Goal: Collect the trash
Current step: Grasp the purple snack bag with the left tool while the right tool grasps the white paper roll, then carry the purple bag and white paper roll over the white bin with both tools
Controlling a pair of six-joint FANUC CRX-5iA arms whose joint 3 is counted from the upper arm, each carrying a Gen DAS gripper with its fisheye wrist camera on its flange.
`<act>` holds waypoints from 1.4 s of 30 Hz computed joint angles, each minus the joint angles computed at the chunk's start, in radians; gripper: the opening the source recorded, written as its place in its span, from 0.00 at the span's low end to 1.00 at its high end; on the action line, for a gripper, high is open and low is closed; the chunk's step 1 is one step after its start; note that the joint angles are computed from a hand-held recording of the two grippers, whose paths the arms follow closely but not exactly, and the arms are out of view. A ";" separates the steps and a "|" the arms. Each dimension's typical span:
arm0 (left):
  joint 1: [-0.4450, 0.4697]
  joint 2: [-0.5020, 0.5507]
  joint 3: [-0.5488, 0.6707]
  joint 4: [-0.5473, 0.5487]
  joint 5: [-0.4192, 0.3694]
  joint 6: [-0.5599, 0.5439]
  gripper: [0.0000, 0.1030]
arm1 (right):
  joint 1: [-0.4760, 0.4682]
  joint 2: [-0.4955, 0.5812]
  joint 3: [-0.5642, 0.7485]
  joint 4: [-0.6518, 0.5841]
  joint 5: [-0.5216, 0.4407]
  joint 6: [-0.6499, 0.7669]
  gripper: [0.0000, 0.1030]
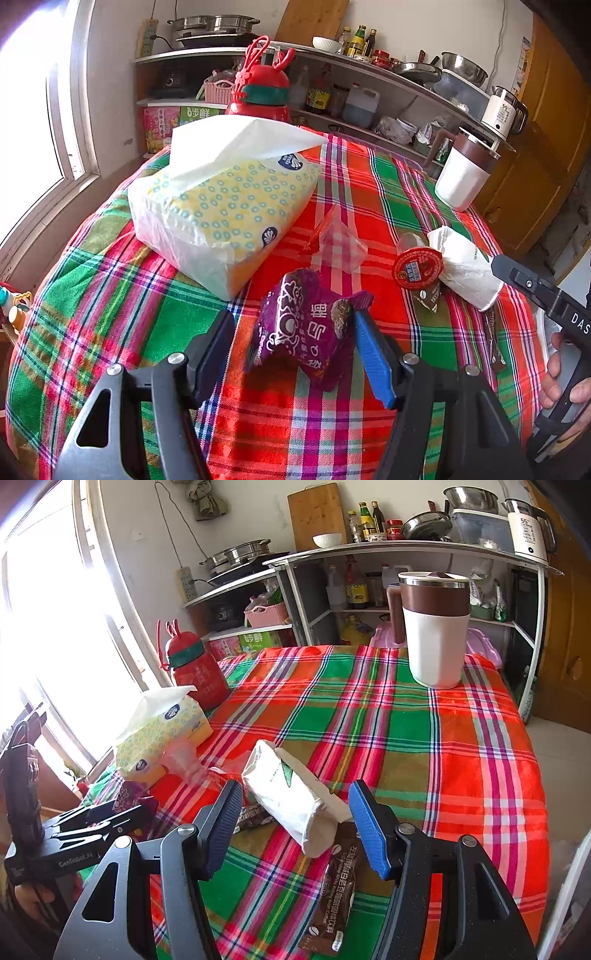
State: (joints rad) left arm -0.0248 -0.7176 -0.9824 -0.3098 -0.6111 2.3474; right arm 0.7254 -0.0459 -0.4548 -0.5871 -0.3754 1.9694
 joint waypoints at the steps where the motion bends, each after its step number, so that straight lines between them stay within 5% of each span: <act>1: 0.039 -0.007 -0.021 0.062 0.017 -0.063 0.66 | 0.002 0.003 0.002 0.002 -0.001 0.000 0.59; 8: -0.006 0.046 0.013 0.000 0.027 -0.001 0.67 | 0.001 0.025 0.016 0.010 -0.022 -0.020 0.59; 11: 0.059 0.027 -0.025 0.095 0.070 -0.094 0.67 | -0.005 0.032 0.023 -0.011 -0.029 0.001 0.57; 15: -0.013 0.070 0.021 -0.015 0.046 0.030 0.66 | -0.002 0.037 0.022 -0.005 -0.024 -0.004 0.41; 24: 0.007 0.049 0.000 0.024 0.061 -0.026 0.42 | -0.025 0.038 0.030 -0.078 -0.050 0.082 0.19; 28: -0.025 0.049 0.017 -0.023 0.040 0.027 0.41 | -0.028 0.026 0.025 -0.094 -0.047 0.106 0.08; 42: -0.164 0.028 0.072 -0.135 -0.029 0.177 0.40 | -0.053 -0.037 -0.005 -0.166 -0.048 0.180 0.07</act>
State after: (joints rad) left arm -0.1889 -0.6897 -0.9100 -0.4448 -0.6404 2.5247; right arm 0.6723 -0.0825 -0.4594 -0.7528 -0.4234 2.1498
